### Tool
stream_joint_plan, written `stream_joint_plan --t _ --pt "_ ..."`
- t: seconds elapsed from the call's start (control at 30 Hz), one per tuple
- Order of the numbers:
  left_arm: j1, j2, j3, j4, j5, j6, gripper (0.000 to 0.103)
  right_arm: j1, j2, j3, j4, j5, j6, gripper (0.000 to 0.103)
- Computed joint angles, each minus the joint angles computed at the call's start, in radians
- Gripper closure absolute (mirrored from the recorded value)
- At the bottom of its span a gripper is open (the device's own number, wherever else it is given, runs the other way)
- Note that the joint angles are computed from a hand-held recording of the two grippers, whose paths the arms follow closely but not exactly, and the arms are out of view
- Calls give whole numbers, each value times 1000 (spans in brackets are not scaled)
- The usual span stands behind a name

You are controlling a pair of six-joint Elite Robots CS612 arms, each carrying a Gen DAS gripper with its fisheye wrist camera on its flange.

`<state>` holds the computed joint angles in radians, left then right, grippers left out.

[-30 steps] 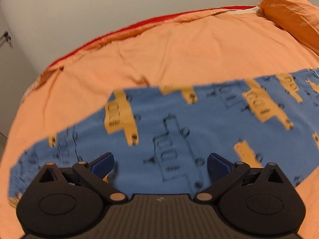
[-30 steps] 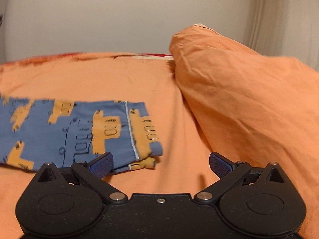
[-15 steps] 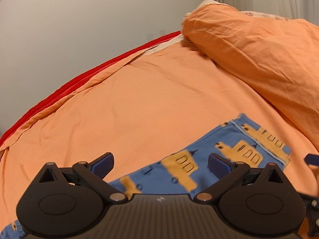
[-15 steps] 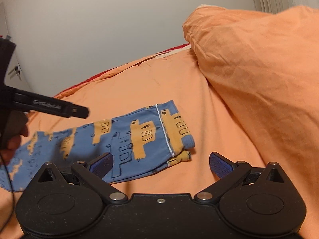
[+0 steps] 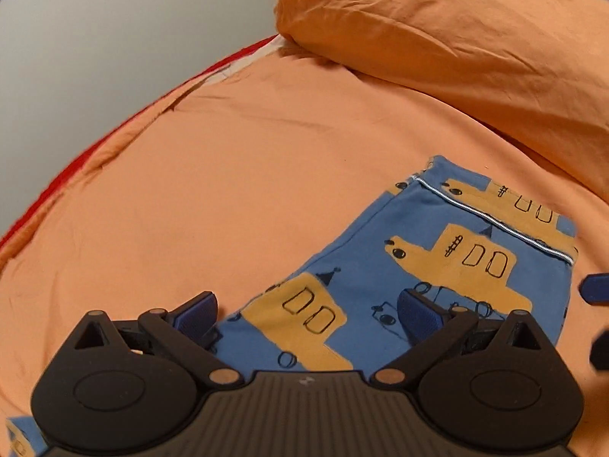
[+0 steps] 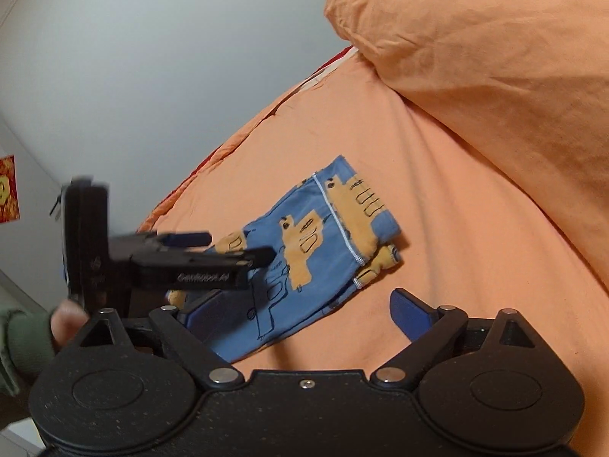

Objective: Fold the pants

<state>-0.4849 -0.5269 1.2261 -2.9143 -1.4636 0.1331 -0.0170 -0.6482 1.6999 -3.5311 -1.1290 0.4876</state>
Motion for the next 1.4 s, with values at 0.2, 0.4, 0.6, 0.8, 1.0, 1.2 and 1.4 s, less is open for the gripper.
stream_joint_plan --t 0.2,0.4,0.6,0.8,1.0,1.2,1.4 --pt "14 -22 -53 138 -74 9 1 -12 30 -24 -56 -12 155 36" --pt "2 0 -209 336 -261 -24 2 -5 36 -22 -79 -99 193 76" --pt "0 45 -327 547 -397 -249 17 75 17 -26 -73 -331 -265 87" --pt "-11 23 -304 611 -297 -252 18 147 36 -42 -148 -470 -690 89" --pt "-7 2 -250 601 -247 -247 55 166 44 -38 -177 -471 -825 90" --pt "24 -29 -154 459 -362 -286 92 169 44 -41 -169 -458 -837 90" --pt "69 -92 -22 261 -464 -385 92 167 34 -35 -213 -384 -827 91"
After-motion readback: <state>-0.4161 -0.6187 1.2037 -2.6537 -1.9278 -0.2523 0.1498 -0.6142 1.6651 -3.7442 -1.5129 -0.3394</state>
